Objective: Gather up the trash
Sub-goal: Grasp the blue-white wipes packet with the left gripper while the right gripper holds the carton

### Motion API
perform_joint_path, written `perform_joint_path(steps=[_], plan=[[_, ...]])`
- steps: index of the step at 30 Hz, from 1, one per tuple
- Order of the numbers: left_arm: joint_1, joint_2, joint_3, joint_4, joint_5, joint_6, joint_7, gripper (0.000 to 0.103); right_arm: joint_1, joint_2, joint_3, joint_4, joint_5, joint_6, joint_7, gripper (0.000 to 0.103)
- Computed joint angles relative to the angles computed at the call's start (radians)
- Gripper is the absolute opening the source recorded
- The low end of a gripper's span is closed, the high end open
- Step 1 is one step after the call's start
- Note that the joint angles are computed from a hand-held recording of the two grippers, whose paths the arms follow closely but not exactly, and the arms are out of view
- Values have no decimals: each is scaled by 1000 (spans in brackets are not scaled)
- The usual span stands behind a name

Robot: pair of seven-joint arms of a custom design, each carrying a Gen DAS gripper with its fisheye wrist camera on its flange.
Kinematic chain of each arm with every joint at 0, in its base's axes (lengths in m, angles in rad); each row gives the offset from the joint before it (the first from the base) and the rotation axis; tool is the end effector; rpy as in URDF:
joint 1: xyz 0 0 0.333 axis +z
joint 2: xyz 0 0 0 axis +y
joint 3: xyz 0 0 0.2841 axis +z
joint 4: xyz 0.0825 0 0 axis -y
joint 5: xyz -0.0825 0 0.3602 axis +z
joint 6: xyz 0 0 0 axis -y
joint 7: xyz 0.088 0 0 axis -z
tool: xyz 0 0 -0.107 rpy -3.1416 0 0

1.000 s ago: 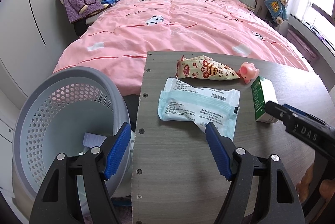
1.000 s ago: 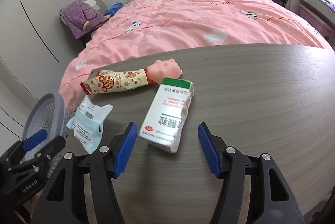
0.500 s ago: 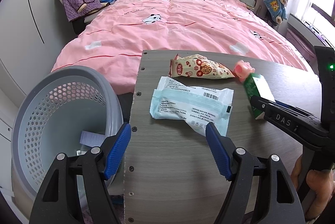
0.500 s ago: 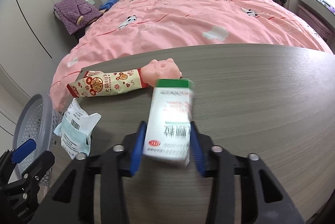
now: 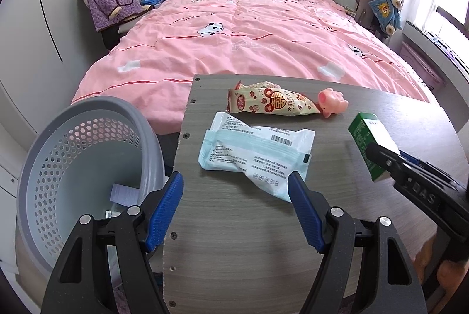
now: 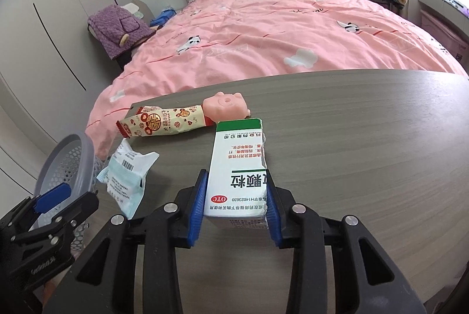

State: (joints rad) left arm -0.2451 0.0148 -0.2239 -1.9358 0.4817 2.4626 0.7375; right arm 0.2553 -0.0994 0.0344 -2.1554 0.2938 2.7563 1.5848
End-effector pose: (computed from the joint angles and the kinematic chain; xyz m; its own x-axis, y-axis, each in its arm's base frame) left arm 0.5181 -0.2625 0.5088 0.0609 -0.9980 0.0154 -0.8042 -0.0583 -0.5915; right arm 0.5269 0.1451 0.5022 0.1330 -0.9560 -0.2614 -0.7931 0.0556 -0.6066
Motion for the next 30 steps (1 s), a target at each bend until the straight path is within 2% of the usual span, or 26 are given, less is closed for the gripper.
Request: perform_joint_path(steps=[9,16,20,24,30], plan=[[-26,87,10,115,51,-69,-57,71,22,-52,-37,-57,161,28,-125,35],[-71,215,37,289,96,-128,-77,71,26,-63,-53,-69,263,20,-202,35],[-93,284,52,371,72,-174,-51,71,21,-73,-55,-79,286,22,-218,35],[-108,276,60,349,64,-181,-25,71,16,-75,-57,-83,296,25,-220,35],[-88,170,49,202,41,-166,-6,71,14,-80,-56,-87,295,32,-218,35]])
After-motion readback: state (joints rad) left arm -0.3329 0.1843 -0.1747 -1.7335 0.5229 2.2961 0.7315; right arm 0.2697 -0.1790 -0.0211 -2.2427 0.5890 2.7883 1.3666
